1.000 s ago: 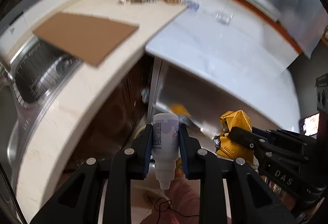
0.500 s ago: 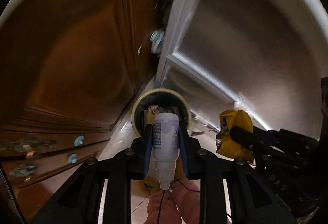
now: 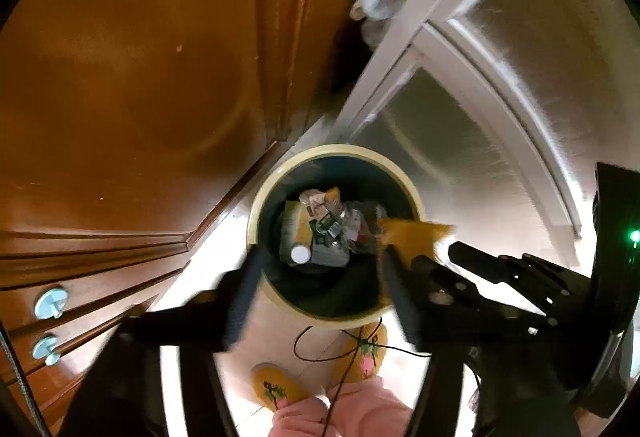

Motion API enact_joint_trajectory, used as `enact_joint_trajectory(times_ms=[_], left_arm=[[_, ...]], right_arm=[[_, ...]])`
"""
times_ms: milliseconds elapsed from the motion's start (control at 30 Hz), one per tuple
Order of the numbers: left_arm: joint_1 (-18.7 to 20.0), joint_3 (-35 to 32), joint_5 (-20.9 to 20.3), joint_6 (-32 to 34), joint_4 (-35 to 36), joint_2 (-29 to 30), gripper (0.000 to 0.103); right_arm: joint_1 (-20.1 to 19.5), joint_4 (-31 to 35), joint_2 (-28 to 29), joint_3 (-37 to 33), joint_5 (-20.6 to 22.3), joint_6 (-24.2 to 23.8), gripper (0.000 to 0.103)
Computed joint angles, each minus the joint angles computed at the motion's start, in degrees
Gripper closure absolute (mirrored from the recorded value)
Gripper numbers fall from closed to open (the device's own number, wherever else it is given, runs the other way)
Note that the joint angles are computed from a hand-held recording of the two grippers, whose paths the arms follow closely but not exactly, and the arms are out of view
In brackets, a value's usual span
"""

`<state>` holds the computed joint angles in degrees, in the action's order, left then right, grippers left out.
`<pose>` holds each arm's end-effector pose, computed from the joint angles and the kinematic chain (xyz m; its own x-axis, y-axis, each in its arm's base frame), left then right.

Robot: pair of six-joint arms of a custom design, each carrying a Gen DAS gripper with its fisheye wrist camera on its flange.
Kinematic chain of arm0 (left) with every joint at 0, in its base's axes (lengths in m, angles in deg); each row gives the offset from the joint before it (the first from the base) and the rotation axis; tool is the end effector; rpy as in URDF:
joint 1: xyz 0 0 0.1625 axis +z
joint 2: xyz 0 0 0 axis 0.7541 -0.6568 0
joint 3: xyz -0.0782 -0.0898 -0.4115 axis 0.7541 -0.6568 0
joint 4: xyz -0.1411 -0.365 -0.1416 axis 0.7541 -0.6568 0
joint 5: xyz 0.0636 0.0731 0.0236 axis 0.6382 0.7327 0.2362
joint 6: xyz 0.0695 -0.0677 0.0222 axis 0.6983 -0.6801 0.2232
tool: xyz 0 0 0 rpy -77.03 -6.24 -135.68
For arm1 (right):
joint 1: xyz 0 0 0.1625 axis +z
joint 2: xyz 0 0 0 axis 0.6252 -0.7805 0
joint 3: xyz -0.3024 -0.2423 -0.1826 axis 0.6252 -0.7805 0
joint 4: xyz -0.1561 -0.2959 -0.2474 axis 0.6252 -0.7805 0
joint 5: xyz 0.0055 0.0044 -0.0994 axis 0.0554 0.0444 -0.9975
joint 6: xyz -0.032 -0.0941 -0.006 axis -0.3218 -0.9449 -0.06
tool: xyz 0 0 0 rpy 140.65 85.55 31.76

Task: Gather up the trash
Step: 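Open both tools over the bin to drop bottle and bag, then raise both tools back toward the counter trash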

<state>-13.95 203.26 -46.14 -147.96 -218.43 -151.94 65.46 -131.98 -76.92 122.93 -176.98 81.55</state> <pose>-0.1065 -0.2991 0.0847 -0.7797 -0.3343 -0.5294 -0.1537 0.9219 -0.3557 0.1766 -0.3547 0.0062 -0.7872 -0.4080 0.4625 -0.3524 0.9130 0.2057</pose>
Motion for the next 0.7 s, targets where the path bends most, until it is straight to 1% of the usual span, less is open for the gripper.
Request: enact_joint_trajectory(times_ms=[67, 167, 333, 400, 533, 700], left_arm=[[1.07, 0.34, 0.29, 1.23, -1.26, 0.72, 0.036], [1.98, -0.02, 0.74, 2.10, -0.99, 1.71, 0.036], [1.72, 0.09, 0.47, 1.20, -0.40, 1.10, 0.036], [2.42, 0.24, 0.92, 1.84, -1.58, 1.88, 0.036], [0.27, -0.85, 0.57, 0.05, 3.61, -0.78, 0.036], [-4.19, -3.86, -0.33, -3.35, 13.70, -5.85, 0.036]], right_arm=[[-0.22, -1.38, 0.93, 0.02, -0.59, -1.02, 0.057], [-0.73, -2.00, 1.32, 0.04, -0.22, -1.67, 0.054], [-0.56, -1.54, 1.49, -0.37, -0.45, -0.86, 0.053], [-0.22, -0.65, 0.99, -0.63, -0.31, 0.09, 0.053], [1.14, 1.50, -0.92, -0.74, 0.17, 2.27, 0.053], [4.20, 8.13, -6.13, -0.85, 1.20, 6.81, 0.053]])
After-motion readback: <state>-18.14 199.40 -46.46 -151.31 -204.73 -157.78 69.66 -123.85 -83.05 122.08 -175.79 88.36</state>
